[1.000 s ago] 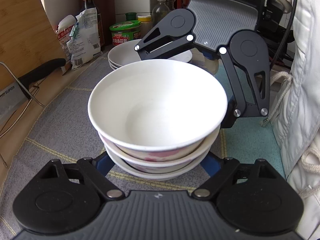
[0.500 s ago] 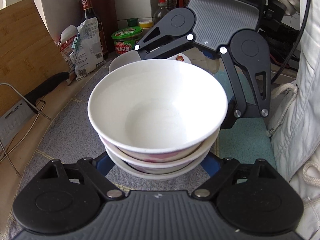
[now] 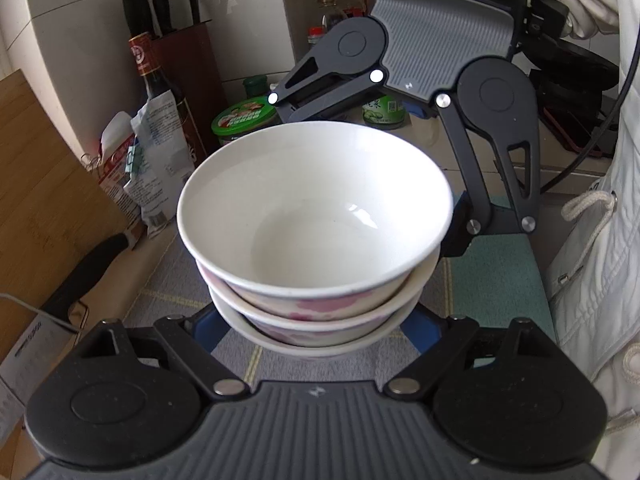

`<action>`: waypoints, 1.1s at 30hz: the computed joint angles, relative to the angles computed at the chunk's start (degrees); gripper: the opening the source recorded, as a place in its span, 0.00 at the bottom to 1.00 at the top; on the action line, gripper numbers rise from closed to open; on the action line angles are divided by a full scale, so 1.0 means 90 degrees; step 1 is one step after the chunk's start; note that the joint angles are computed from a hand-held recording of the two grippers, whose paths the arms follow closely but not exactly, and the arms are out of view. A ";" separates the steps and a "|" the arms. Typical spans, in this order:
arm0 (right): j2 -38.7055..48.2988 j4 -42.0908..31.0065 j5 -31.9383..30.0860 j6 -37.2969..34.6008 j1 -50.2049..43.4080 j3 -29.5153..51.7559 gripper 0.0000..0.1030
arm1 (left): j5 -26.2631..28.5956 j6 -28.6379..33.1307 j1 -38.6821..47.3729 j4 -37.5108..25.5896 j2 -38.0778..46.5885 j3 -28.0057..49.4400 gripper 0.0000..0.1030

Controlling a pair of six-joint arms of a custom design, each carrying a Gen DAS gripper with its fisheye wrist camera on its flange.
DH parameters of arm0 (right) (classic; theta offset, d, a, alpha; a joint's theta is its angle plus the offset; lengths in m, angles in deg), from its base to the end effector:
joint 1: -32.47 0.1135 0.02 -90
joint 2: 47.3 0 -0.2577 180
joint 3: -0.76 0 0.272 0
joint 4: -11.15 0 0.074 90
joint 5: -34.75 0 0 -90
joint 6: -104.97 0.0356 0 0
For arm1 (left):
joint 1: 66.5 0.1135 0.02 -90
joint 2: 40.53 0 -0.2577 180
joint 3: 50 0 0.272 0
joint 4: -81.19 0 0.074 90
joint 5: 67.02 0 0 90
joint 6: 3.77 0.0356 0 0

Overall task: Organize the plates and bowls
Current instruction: 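Lift the bowl stack with both tools and carry it over the flower-print plates, then lower the bowl stack onto the plate stack and open both tools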

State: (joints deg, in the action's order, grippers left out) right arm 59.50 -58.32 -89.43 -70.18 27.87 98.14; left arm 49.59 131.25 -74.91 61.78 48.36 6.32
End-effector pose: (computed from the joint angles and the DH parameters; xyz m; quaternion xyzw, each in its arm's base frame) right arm 0.3831 -0.0108 0.2142 -0.6367 0.7074 0.1420 0.2719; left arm 0.3038 -0.0610 0.1414 0.4806 0.7882 -0.1070 0.3693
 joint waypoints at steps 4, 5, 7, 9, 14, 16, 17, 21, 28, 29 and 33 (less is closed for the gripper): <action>0.0290 -0.0176 -0.0013 -0.0221 -0.0380 0.0446 0.93 | -0.0109 -0.0181 -0.0405 0.0179 0.0505 0.0471 0.87; 0.0377 -0.0225 0.0007 -0.0263 -0.0462 0.0571 0.93 | -0.0120 -0.0218 -0.0502 0.0215 0.0673 0.0625 0.87; 0.0558 -0.0303 0.0043 -0.0309 -0.0595 0.0818 0.93 | -0.0119 -0.0309 -0.0642 0.0241 0.0982 0.0916 0.87; 0.0756 -0.0334 0.0067 -0.0331 -0.0720 0.1049 0.93 | -0.0139 -0.0335 -0.0763 0.0264 0.1261 0.1175 0.87; 0.1073 -0.0244 0.0205 -0.0223 -0.0868 0.1335 0.93 | -0.0107 -0.0300 -0.0894 0.0249 0.1833 0.1696 0.87; 0.1152 -0.0208 0.0262 -0.0226 -0.0913 0.1399 0.93 | -0.0079 -0.0299 -0.0921 0.0233 0.2073 0.1904 0.87; 0.1197 -0.0169 0.0320 -0.0210 -0.0904 0.1432 0.93 | -0.0099 -0.0326 -0.0957 0.0272 0.2176 0.1975 0.87; 0.1463 -0.0189 0.0467 -0.0095 -0.0896 0.1661 0.93 | -0.0075 -0.0291 -0.0981 0.0270 0.2454 0.2199 0.87; 0.1765 -0.0185 0.0554 0.0033 -0.0889 0.1932 0.93 | 0.0005 -0.0238 -0.0941 -0.0030 0.2845 0.2696 0.87; 0.1804 -0.0189 0.0563 0.0048 -0.0880 0.1975 0.93 | 0.0001 -0.0234 -0.0940 -0.0055 0.2883 0.2748 0.87; 0.1880 -0.0188 0.0588 0.0095 -0.0867 0.2050 0.93 | -0.0031 -0.0236 -0.0953 -0.0157 0.3058 0.2987 0.87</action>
